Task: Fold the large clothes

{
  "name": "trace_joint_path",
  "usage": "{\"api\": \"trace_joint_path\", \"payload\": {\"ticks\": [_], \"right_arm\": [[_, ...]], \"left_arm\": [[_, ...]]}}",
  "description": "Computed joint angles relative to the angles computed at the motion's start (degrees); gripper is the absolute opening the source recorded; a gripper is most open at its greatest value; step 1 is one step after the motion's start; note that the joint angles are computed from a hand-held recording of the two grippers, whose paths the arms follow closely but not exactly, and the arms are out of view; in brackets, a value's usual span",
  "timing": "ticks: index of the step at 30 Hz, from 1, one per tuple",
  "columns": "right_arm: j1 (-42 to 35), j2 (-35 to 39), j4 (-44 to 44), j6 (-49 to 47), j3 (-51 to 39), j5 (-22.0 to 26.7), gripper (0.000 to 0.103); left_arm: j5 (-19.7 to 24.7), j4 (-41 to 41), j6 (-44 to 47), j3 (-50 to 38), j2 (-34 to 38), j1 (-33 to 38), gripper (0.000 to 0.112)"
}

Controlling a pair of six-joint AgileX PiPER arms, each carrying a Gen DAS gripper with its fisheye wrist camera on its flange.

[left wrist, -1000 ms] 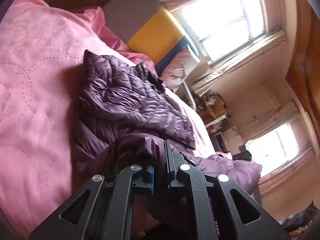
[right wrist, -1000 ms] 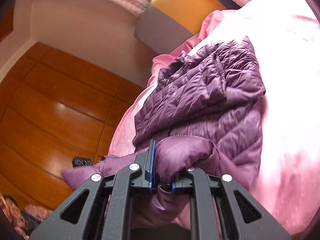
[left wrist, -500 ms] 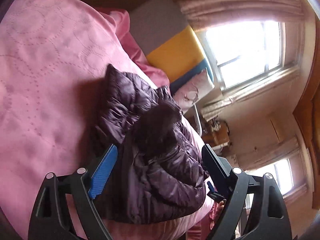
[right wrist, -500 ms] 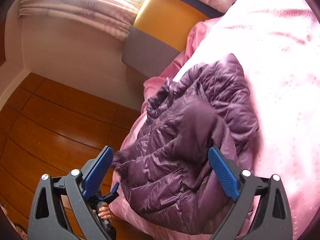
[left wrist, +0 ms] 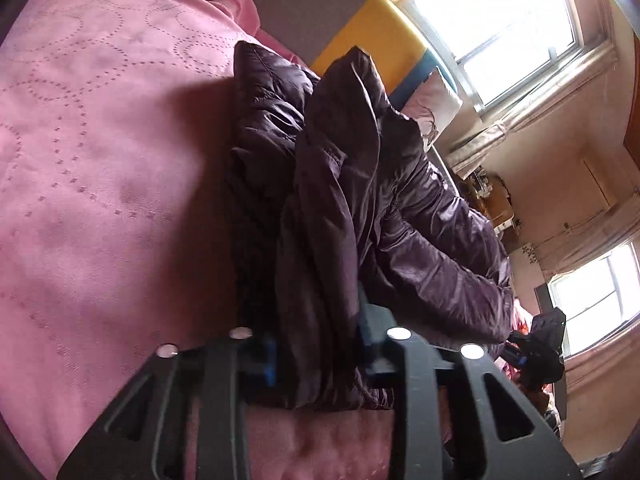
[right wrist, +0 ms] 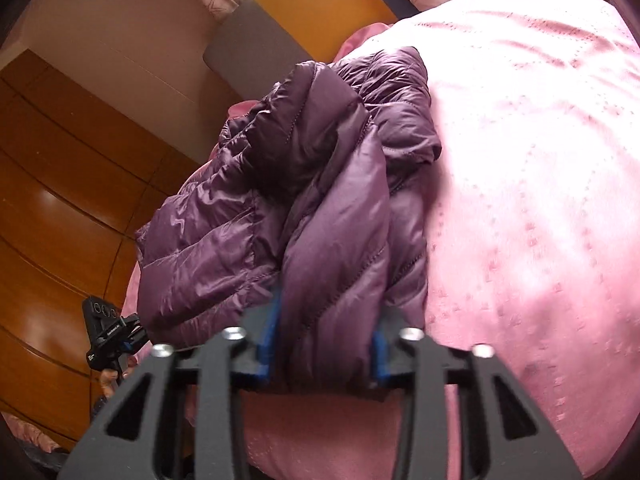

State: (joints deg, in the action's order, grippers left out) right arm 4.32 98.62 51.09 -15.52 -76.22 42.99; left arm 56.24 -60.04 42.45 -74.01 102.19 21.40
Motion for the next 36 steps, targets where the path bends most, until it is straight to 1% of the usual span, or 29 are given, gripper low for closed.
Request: {"api": "trace_joint_path", "payload": {"ticks": [1, 2, 4, 8, 12, 13, 15, 16, 17, 18, 19, 21, 24, 26, 27, 28, 31, 32, 33, 34, 35, 36], "right_arm": [[-0.2, -0.4, 0.1, -0.3, 0.1, 0.3, 0.020], [-0.3, -1.1, -0.2, -0.4, 0.3, 0.8, 0.017], [-0.3, -2.7, -2.2, -0.2, 0.6, 1.9, 0.015], [-2.0, -7.3, -4.0, -0.9, 4.0, 5.3, 0.014], [-3.2, -11.5, -6.2, -0.5, 7.0, 8.8, 0.014], [-3.3, -12.2, -7.0, -0.3, 7.3, 9.5, 0.014], [-2.6, -13.1, -10.4, 1.6, 6.9, 9.8, 0.019], [-0.4, -12.8, -14.3, 4.7, 5.6, 8.5, 0.030], [0.9, -12.8, -17.1, 6.8, 5.1, 7.2, 0.042], [2.0, -13.0, -19.7, 8.5, 4.5, 6.2, 0.044], [3.7, -13.3, -23.9, 11.0, 3.4, 5.1, 0.044], [7.2, -13.9, -31.1, 15.3, 1.9, 2.7, 0.044], [11.9, -11.4, -41.4, 21.4, -1.9, -1.1, 0.045], [14.3, -10.1, -46.8, 25.1, -4.1, -1.8, 0.045], [15.1, -8.5, -48.8, 26.1, -5.9, -1.9, 0.045], [16.1, -6.4, -50.9, 27.3, -7.8, -2.1, 0.045], [19.8, -0.7, -60.2, 32.0, -13.7, 1.1, 0.045], [20.9, 1.1, -63.8, 34.1, -15.3, 2.2, 0.045], [21.6, 2.4, -66.0, 35.2, -16.3, 3.1, 0.043], [21.8, 3.7, -66.7, 35.4, -17.3, 3.7, 0.039], [21.6, 4.5, -67.0, 35.4, -17.6, 3.7, 0.026], [21.6, 5.4, -67.3, 35.7, -18.1, 3.9, 0.021]], "left_arm": [[0.1, 0.0, 0.5, 0.6, -0.8, 0.4, 0.015], [0.3, 0.1, 1.1, 1.4, -1.8, 0.7, 0.014], [1.0, 0.5, 1.8, 3.3, -4.2, 1.2, 0.011], [4.0, 1.2, 3.4, 7.8, -9.2, 3.0, 0.011], [7.7, 3.7, 3.5, 13.7, -16.0, 5.6, 0.011], [7.2, 4.2, 2.9, 14.7, -17.1, 5.1, 0.013], [6.1, 8.0, 0.0, 15.5, -20.0, 4.6, 0.020], [4.9, 10.0, -1.2, 15.6, -21.5, 4.3, 0.028], [3.4, 11.6, -2.3, 15.7, -22.9, 3.5, 0.033], [1.5, 13.4, -3.7, 15.1, -23.9, 2.8, 0.044], [0.0, 14.4, -4.7, 14.5, -24.5, 2.3, 0.049], [-1.3, 14.1, -4.4, 12.9, -24.1, 2.1, 0.049], [-3.4, 14.3, -4.4, 9.6, -22.0, 0.2, 0.049], [-5.8, 16.0, -7.0, 7.0, -20.6, -3.6, 0.051], [-6.9, 16.5, -7.6, 5.1, -19.0, -5.0, 0.056], [-7.7, 16.6, -7.6, 4.1, -18.1, -5.6, 0.056], [-7.3, 15.5, -4.8, 3.7, -16.8, -5.6, 0.056], [-7.6, 16.6, -5.5, 3.0, -16.3, -6.5, 0.057], [-8.2, 17.4, -6.1, 2.4, -15.3, -7.3, 0.063], [-8.3, 17.5, -6.2, 1.7, -14.3, -7.7, 0.067], [-8.2, 17.4, -6.1, 1.2, -13.4, -7.8, 0.067], [-8.2, 17.8, -6.5, 0.5, -12.6, -8.3, 0.067]]}}
